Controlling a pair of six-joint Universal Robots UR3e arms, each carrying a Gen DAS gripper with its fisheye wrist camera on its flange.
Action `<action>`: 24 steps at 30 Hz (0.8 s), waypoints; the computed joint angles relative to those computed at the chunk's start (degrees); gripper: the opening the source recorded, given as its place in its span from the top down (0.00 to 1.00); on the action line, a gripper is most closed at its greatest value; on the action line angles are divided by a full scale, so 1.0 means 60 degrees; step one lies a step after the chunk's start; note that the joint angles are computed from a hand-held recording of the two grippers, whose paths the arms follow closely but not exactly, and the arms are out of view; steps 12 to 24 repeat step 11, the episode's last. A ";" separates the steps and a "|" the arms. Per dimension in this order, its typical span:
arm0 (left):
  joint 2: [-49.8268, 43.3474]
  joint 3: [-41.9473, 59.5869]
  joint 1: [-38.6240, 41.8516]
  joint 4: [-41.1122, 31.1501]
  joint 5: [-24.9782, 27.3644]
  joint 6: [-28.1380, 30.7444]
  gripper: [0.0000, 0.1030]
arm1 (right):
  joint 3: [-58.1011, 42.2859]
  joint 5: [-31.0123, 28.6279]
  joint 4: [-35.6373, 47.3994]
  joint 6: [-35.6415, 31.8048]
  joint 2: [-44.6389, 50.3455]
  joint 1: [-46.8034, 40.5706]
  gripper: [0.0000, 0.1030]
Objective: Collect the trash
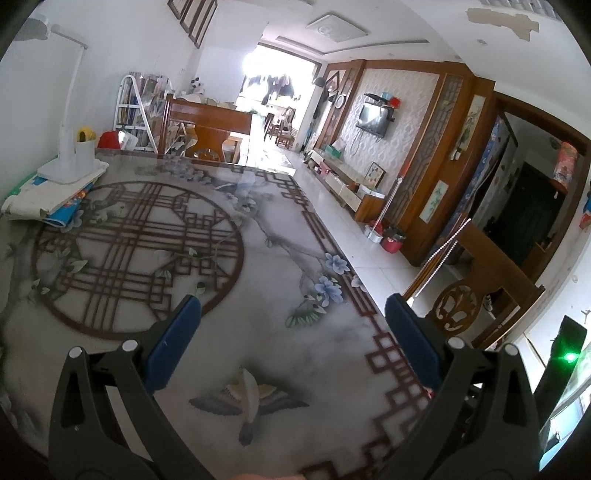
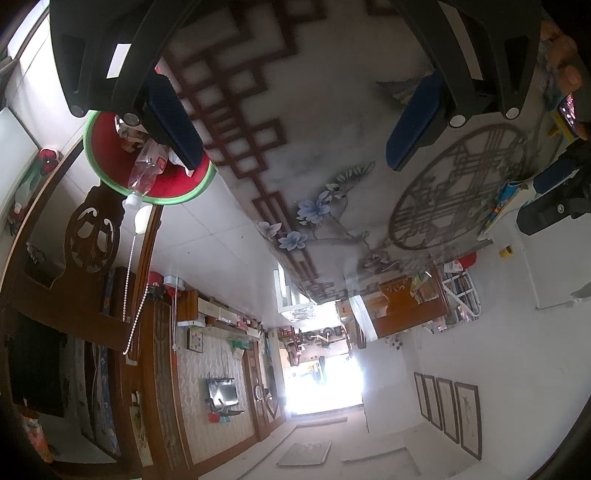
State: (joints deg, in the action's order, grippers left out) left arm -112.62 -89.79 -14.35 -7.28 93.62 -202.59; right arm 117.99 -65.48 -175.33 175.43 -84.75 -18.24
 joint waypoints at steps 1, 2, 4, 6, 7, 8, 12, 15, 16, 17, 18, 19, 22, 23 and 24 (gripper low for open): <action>-0.0042 0.0071 0.0019 -0.0037 -0.0022 0.0049 0.05 | -0.0026 -0.0023 0.0002 0.0001 0.0058 0.0036 0.07; -0.0091 0.0169 0.0003 -0.0145 0.0049 0.0101 0.05 | -0.0134 -0.0074 0.0033 0.0021 0.0149 0.0104 0.07; -0.0186 0.0348 -0.0029 -0.0393 0.0365 0.0118 0.05 | -0.0448 -0.0205 0.0167 0.0034 0.0429 0.0307 0.07; -0.0168 0.0388 0.0093 -0.0666 0.0549 0.0122 0.05 | -0.1070 -0.0279 0.0655 -0.0054 0.0887 0.0616 0.07; -0.0090 0.0299 0.0290 -0.0814 0.0487 0.0147 0.05 | -0.1333 -0.0267 0.0780 -0.0072 0.1108 0.0732 0.07; 0.0025 0.0135 0.0512 -0.0927 0.0463 0.0108 0.05 | -0.1880 -0.0281 0.0986 -0.0059 0.1580 0.0960 0.07; 0.0454 -0.0642 0.1081 -0.0838 0.0692 -0.0135 0.05 | -0.3935 -0.0680 0.1870 -0.0037 0.3146 0.1663 0.07; 0.0454 -0.0642 0.1081 -0.0838 0.0692 -0.0135 0.05 | -0.3935 -0.0680 0.1870 -0.0037 0.3146 0.1663 0.07; 0.0454 -0.0642 0.1081 -0.0838 0.0692 -0.0135 0.05 | -0.3935 -0.0680 0.1870 -0.0037 0.3146 0.1663 0.07; 0.0454 -0.0642 0.1081 -0.0838 0.0692 -0.0135 0.05 | -0.3935 -0.0680 0.1870 -0.0037 0.3146 0.1663 0.07; 0.0454 -0.0642 0.1081 -0.0838 0.0692 -0.0135 0.05 | -0.3935 -0.0680 0.1870 -0.0037 0.3146 0.1663 0.07; 0.0454 -0.0642 0.1081 -0.0838 0.0692 -0.0135 0.05 | -0.3935 -0.0680 0.1870 -0.0037 0.3146 0.1663 0.07; 0.0454 -0.0642 0.1081 -0.0838 0.0692 -0.0135 0.05 | -0.3935 -0.0680 0.1870 -0.0037 0.3146 0.1663 0.07; 0.0454 -0.0642 0.1081 -0.0838 0.0692 -0.0135 0.05 | -0.3935 -0.0680 0.1870 -0.0037 0.3146 0.1663 0.07; 0.0454 -0.0642 0.1081 -0.0838 0.0692 -0.0135 0.05 | -0.3935 -0.0680 0.1870 -0.0037 0.3146 0.1663 0.07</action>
